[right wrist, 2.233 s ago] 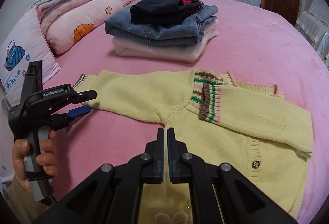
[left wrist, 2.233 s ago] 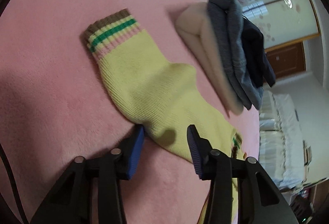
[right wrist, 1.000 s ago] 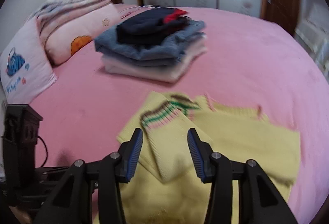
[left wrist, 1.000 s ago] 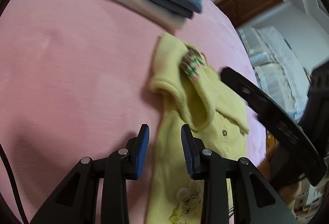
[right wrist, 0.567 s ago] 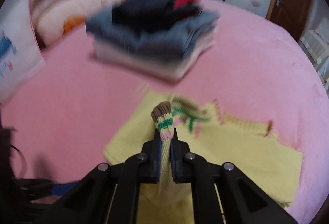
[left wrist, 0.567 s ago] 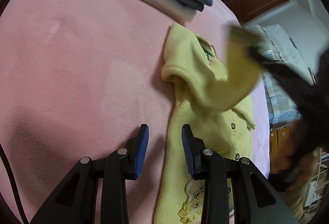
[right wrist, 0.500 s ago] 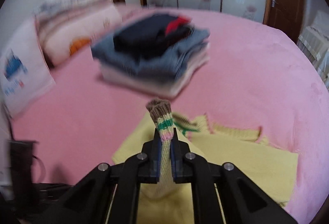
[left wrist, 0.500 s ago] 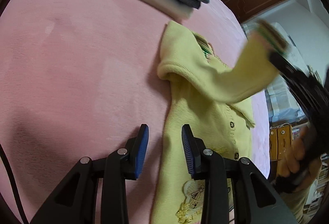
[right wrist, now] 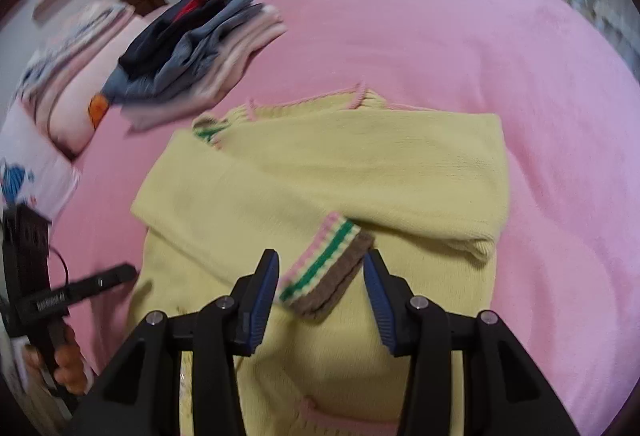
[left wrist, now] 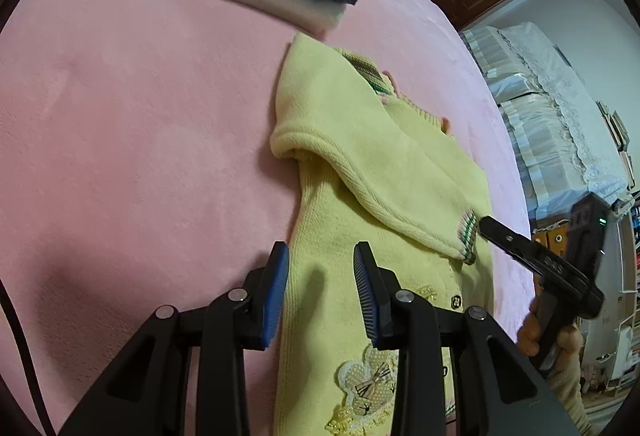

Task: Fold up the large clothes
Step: 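Fold the held sleeve across the cardigan body with the right gripper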

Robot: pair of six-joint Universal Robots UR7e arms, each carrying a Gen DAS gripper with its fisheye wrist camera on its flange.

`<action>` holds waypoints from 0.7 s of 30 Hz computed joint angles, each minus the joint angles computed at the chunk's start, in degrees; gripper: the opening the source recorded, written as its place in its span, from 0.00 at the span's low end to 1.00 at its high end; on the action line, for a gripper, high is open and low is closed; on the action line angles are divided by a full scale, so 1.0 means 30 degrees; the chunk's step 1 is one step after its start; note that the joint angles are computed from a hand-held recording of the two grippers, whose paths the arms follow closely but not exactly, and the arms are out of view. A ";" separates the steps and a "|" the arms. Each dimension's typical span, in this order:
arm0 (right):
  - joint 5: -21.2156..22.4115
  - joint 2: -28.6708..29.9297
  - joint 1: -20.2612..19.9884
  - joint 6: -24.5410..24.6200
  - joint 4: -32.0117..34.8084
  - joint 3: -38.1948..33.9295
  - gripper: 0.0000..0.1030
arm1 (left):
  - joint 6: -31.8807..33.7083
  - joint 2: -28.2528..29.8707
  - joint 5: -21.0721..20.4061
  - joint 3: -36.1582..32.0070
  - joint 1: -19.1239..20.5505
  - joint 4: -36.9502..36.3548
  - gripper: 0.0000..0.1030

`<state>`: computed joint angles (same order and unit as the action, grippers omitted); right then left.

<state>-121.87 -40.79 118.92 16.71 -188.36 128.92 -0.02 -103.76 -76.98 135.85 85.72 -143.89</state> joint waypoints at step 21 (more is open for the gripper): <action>-0.4056 0.0389 0.2013 -0.3868 0.1402 -0.3662 0.09 | 0.0082 0.3279 0.3987 -0.2028 -0.2323 -0.2479 0.32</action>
<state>-134.04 -39.63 124.96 5.11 -184.15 117.93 0.23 -93.93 -65.02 129.77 78.76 -151.33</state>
